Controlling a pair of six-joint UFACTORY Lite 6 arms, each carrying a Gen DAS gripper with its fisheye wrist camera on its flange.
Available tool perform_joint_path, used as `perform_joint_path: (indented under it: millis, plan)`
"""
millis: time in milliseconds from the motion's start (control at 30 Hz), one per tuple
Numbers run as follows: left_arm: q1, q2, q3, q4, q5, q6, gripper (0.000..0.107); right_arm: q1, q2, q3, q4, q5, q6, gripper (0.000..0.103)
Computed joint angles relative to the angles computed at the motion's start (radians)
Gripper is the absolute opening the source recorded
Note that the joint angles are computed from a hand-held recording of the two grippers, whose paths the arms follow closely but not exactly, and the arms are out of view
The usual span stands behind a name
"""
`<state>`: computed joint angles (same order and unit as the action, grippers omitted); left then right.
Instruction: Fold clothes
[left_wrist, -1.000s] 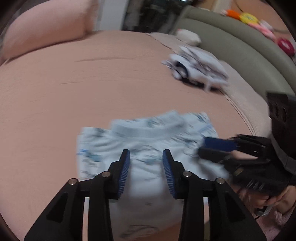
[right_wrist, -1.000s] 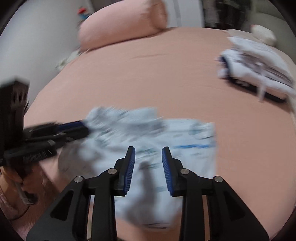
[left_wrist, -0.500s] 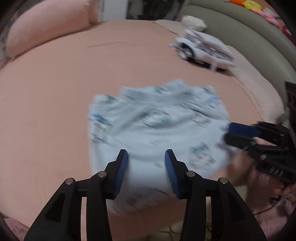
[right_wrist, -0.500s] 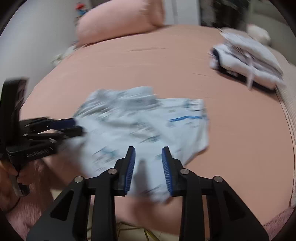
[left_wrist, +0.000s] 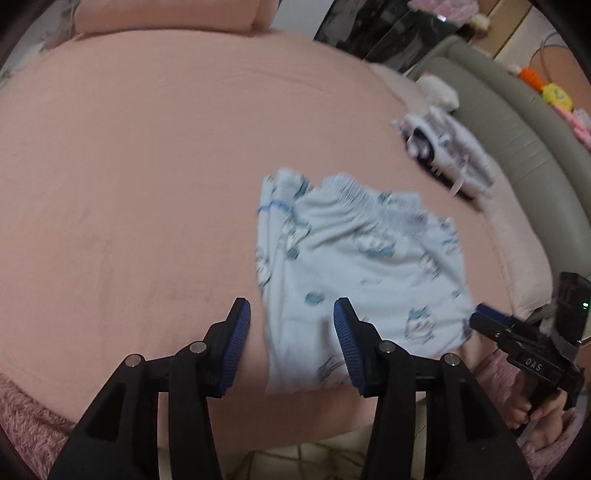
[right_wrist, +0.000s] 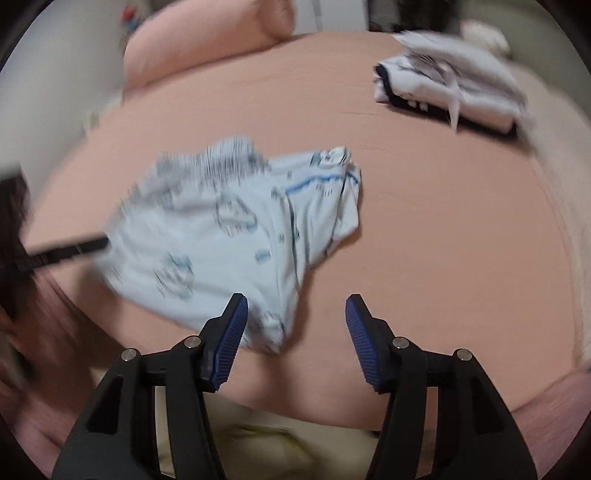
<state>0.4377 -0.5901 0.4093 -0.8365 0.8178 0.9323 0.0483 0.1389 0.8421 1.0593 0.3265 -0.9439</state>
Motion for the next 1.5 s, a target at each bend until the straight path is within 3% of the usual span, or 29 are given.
perform_joint_path:
  millis: [67,167,233,300,367,400,433,500,733,833,1000,1133,1233,1267,1333,1400,1500]
  plan:
    - [-0.052,0.007,0.009,-0.003,-0.013,-0.040,0.049,-0.059,0.086,0.102,-0.001,0.122,0.090,0.057]
    - [-0.146,0.009,0.024,0.048,-0.063,-0.140,0.049,-0.095,0.069,0.077,0.067,0.184,0.070,0.059]
    - [-0.188,0.001,0.024,0.080,-0.098,-0.168,0.049,-0.112,0.027,0.023,0.130,0.234,-0.012,0.078]
    - [-0.235,0.021,0.032,0.102,-0.122,-0.177,0.049,-0.095,0.074,0.051,0.161,0.225,-0.075,0.080]
    - [-0.210,0.011,0.036,0.126,-0.097,-0.170,0.049,-0.052,0.103,0.081,0.140,0.154,-0.067,0.070]
    - [-0.196,0.022,0.039,0.117,-0.086,-0.158,0.049,-0.026,0.108,0.099,0.077,0.111,-0.009,0.048]
    - [-0.182,0.037,0.045,0.102,-0.079,-0.144,0.049,-0.020,0.121,0.118,0.054,0.109,0.013,0.032]
    - [-0.146,0.071,0.057,0.068,-0.060,-0.110,0.049,-0.026,0.150,0.159,0.043,0.150,0.033,0.014]
    - [-0.007,0.187,0.125,-0.035,0.001,-0.009,0.049,0.042,0.167,0.318,-0.025,0.243,0.142,0.009]
    - [0.062,0.246,0.174,-0.083,0.072,0.023,0.049,0.129,0.192,0.433,-0.071,0.256,0.209,0.009]
    - [0.201,0.295,0.218,-0.143,0.178,0.081,0.049,0.318,0.406,0.729,-0.201,0.252,0.365,0.009]
    - [0.280,0.356,0.241,-0.186,0.283,0.137,0.049,0.420,0.628,0.936,-0.387,0.265,0.559,0.011]
    - [0.276,0.403,0.256,-0.213,0.330,0.160,0.049,0.460,0.712,0.991,-0.468,0.266,0.636,0.016]
    - [0.267,0.418,0.261,-0.220,0.343,0.168,0.049,0.464,0.706,0.977,-0.456,0.250,0.627,0.020]
    - [0.234,0.440,0.271,-0.223,0.358,0.166,0.049,0.466,0.697,0.989,-0.457,0.287,0.641,0.041]
    - [0.200,0.426,0.264,-0.237,0.361,0.181,0.049,0.477,0.648,0.958,-0.487,0.305,0.656,0.053]
    - [0.127,0.380,0.247,-0.237,0.312,0.178,0.049,0.500,0.481,0.773,-0.472,0.245,0.567,0.062]
